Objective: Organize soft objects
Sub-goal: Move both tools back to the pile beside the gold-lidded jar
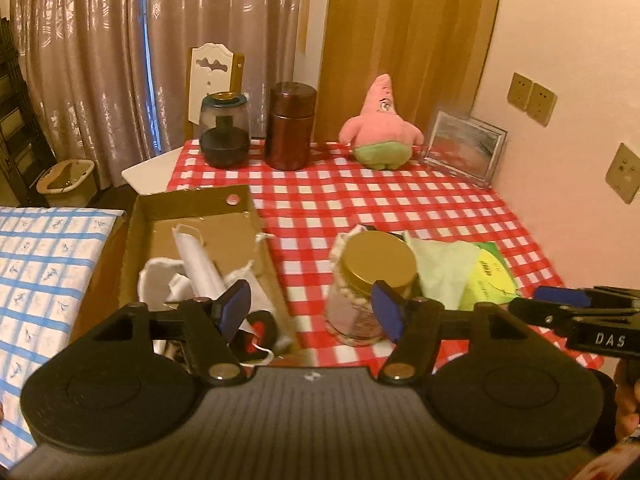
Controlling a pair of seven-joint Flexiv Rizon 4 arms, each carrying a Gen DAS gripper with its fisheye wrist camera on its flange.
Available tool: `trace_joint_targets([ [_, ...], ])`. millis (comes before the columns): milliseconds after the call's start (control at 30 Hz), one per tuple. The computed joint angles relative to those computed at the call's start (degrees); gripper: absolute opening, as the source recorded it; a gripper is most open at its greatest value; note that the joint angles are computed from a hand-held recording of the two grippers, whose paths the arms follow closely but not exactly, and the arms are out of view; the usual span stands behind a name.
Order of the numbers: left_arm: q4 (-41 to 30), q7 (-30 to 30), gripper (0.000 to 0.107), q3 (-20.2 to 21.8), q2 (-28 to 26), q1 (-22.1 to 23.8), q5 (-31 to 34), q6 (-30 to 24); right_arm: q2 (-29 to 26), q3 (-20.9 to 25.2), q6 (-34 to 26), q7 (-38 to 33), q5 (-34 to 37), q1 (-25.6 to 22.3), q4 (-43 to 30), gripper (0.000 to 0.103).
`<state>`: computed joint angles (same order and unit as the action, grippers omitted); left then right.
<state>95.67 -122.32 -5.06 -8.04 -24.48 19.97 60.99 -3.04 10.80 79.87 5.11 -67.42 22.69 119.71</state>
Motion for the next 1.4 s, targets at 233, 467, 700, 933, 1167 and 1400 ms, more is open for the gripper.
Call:
trace_joint_targets([
  [233, -0.6, -3.0, 0.064, -1.0, -1.2, -2.5, 2.1, -0.9, 7.5, 2.1, -2.7, 1.9, 3.2, -4.0, 7.7, 0.056],
  [467, -3.4, -1.4, 0.064, -1.2, -4.4, -4.7, 1.7, -1.5, 10.1, 3.8, -3.5, 0.6, 5.4, -6.7, 10.7, 0.056],
  [700, -4.7, 1.6, 0.064, -0.8, -6.3, -6.2, 0.0, -2.3, 10.3, 4.1, -3.8, -0.1, 3.5, -8.0, 10.4, 0.056],
  [933, -5.7, 2.8, 0.065, 0.0, -7.4, -7.1, -0.1, -3.6, 9.5, 3.7, -3.1, -0.2, 3.4, -8.3, 10.4, 0.056],
  [1167, -7.0, 4.7, 0.065, 0.2, -8.9, -7.4, -0.6, -4.5, 7.8, 2.7, -2.2, -1.7, 2.8, -8.3, 9.9, 0.056],
  [1400, -8.5, 6.6, 0.065, 0.7, -10.3, -7.3, -1.3, -5.2, 4.7, 0.6, 0.0, -6.0, 0.8, -8.5, 7.8, 0.056],
])
